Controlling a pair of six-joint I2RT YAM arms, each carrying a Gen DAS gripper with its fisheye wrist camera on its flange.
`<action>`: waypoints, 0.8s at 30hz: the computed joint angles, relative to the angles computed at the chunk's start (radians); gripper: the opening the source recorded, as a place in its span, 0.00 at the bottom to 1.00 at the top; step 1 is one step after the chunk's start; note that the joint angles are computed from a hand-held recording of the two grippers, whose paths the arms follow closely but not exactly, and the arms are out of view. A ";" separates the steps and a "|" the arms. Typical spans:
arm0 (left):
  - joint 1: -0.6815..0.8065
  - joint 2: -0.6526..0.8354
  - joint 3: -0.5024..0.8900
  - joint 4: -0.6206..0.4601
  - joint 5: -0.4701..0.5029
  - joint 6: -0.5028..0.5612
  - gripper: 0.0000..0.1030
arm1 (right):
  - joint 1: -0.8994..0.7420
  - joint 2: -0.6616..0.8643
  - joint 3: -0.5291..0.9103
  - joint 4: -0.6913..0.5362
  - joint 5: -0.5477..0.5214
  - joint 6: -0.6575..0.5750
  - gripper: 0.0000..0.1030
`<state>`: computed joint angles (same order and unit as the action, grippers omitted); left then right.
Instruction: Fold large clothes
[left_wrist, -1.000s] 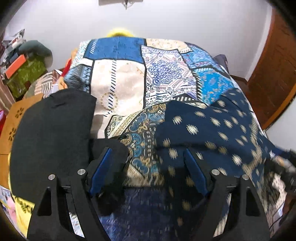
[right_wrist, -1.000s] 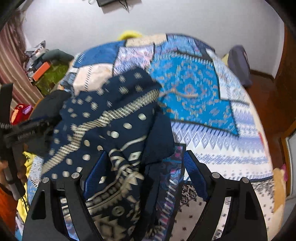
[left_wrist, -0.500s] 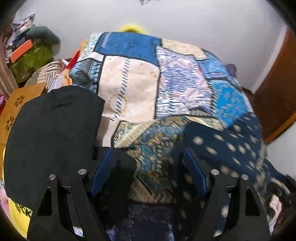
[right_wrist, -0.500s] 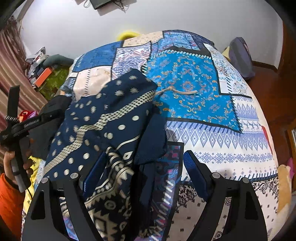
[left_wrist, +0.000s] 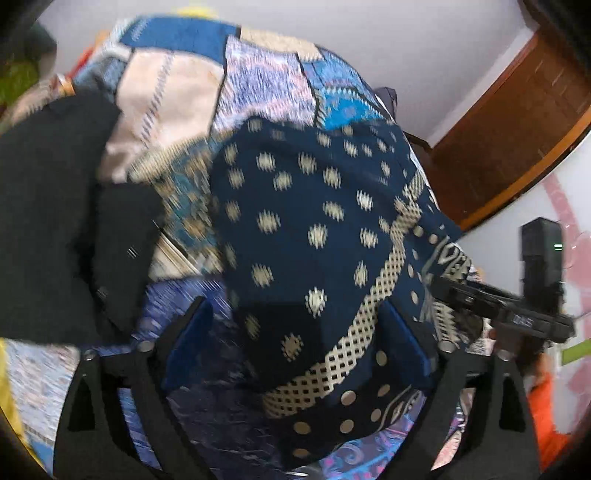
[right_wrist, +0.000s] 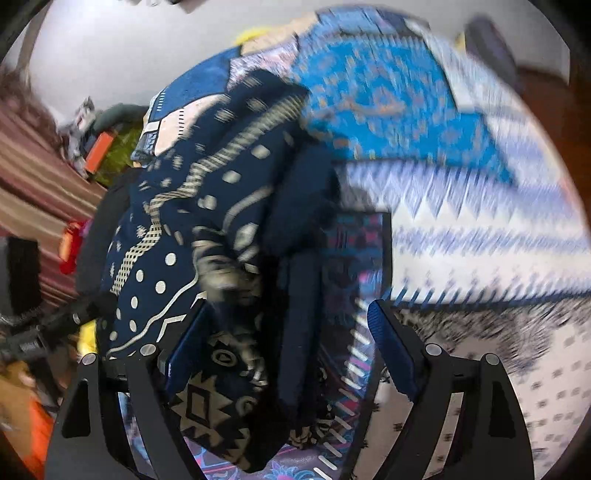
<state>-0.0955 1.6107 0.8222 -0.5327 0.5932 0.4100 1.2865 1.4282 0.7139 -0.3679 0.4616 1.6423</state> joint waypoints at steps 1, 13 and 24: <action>0.000 0.033 0.008 -0.006 0.013 -0.006 0.94 | -0.013 -0.027 -0.059 0.085 -0.021 0.005 0.81; 0.007 0.358 0.224 -0.152 0.232 -0.049 0.98 | -0.159 -0.007 -0.151 0.388 -0.148 -0.153 0.83; 0.000 0.256 0.159 -0.147 0.222 -0.015 0.72 | -0.139 -0.003 -0.128 0.446 -0.162 -0.148 0.34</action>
